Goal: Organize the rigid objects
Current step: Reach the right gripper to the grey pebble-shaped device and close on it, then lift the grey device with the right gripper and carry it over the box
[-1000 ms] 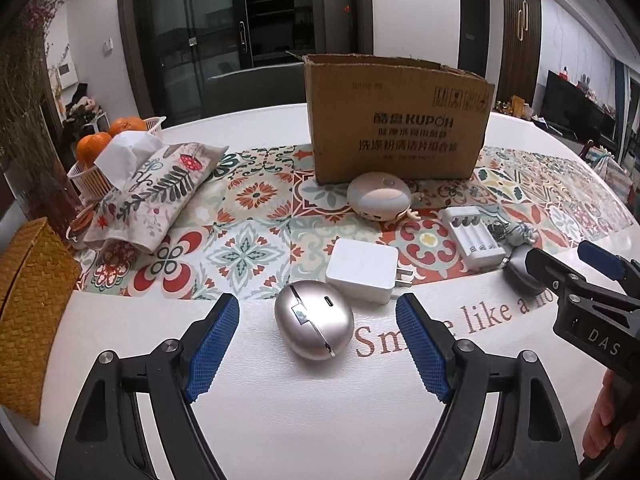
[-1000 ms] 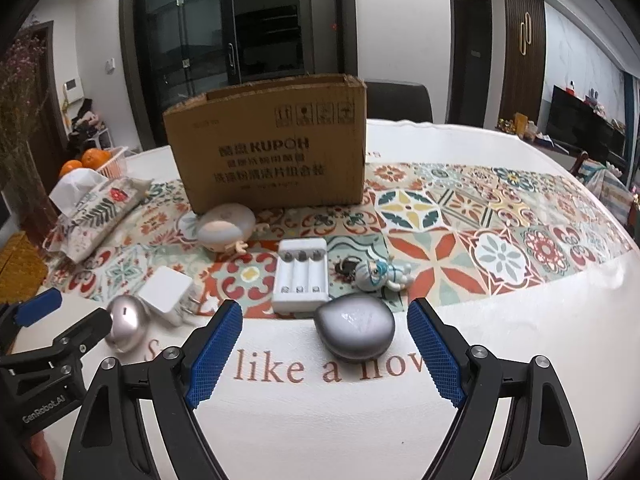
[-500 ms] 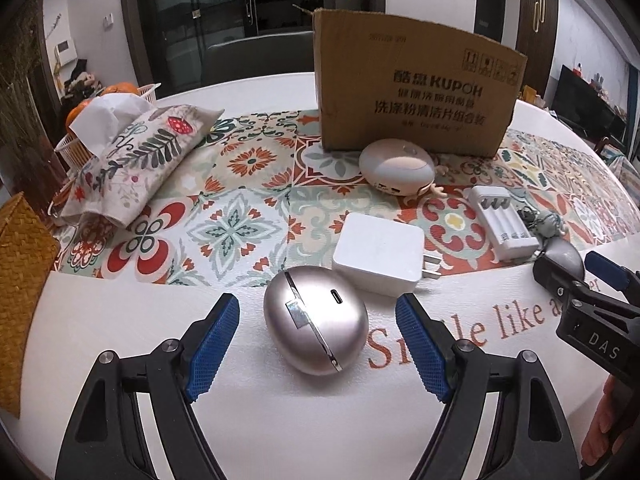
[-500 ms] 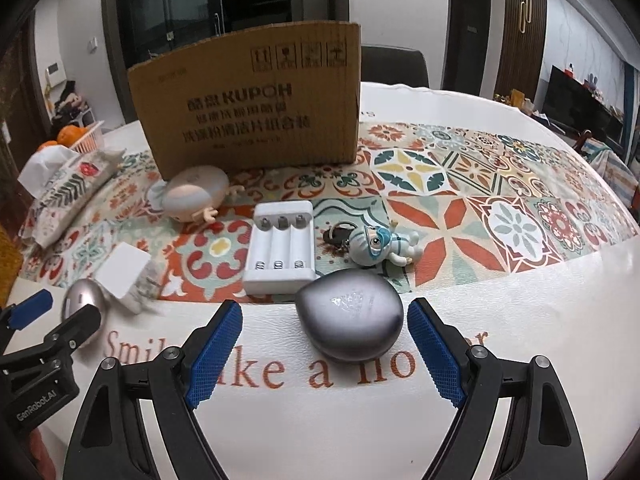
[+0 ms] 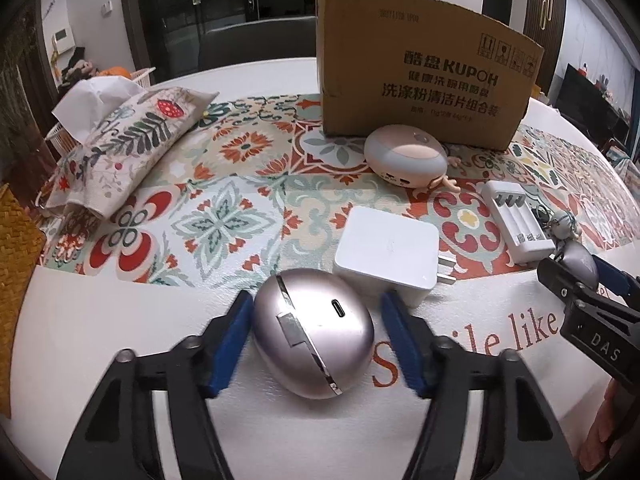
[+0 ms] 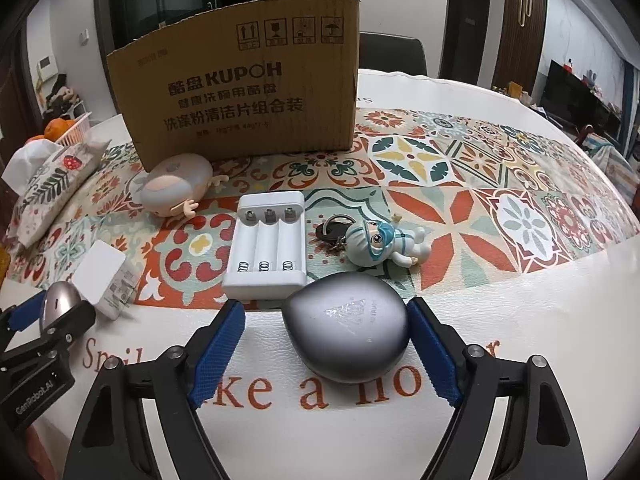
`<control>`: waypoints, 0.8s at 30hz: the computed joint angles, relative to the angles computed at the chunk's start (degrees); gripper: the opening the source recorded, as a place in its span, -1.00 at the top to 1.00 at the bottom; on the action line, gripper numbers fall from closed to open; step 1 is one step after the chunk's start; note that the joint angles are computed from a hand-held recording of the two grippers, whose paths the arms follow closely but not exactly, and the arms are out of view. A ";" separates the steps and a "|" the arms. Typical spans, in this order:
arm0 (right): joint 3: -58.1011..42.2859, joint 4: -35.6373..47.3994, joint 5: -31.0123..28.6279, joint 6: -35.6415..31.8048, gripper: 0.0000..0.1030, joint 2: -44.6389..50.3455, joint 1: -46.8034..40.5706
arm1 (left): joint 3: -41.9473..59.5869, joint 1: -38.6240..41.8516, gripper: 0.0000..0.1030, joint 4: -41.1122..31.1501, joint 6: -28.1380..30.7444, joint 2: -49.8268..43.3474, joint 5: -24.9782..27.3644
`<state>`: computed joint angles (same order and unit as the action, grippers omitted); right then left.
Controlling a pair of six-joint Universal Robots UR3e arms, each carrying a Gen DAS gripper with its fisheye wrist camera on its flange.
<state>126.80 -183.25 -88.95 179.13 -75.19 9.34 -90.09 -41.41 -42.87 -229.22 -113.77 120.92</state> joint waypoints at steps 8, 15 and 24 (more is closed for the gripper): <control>-0.13 1.07 -0.13 -0.92 -0.23 -0.12 0.01 | -1.41 -0.20 -0.07 1.84 0.58 0.42 -0.81; 2.17 1.07 2.39 -1.82 -0.22 -2.46 -0.94 | -1.18 -1.59 -0.07 1.62 0.65 1.42 0.84; 4.61 1.72 4.91 -2.29 -0.23 -8.31 -2.14 | -0.37 -3.19 -0.07 1.56 0.94 3.39 2.90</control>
<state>131.41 -181.54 -84.03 176.85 -83.51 7.20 -90.46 -44.60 -41.31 -228.28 -110.38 123.82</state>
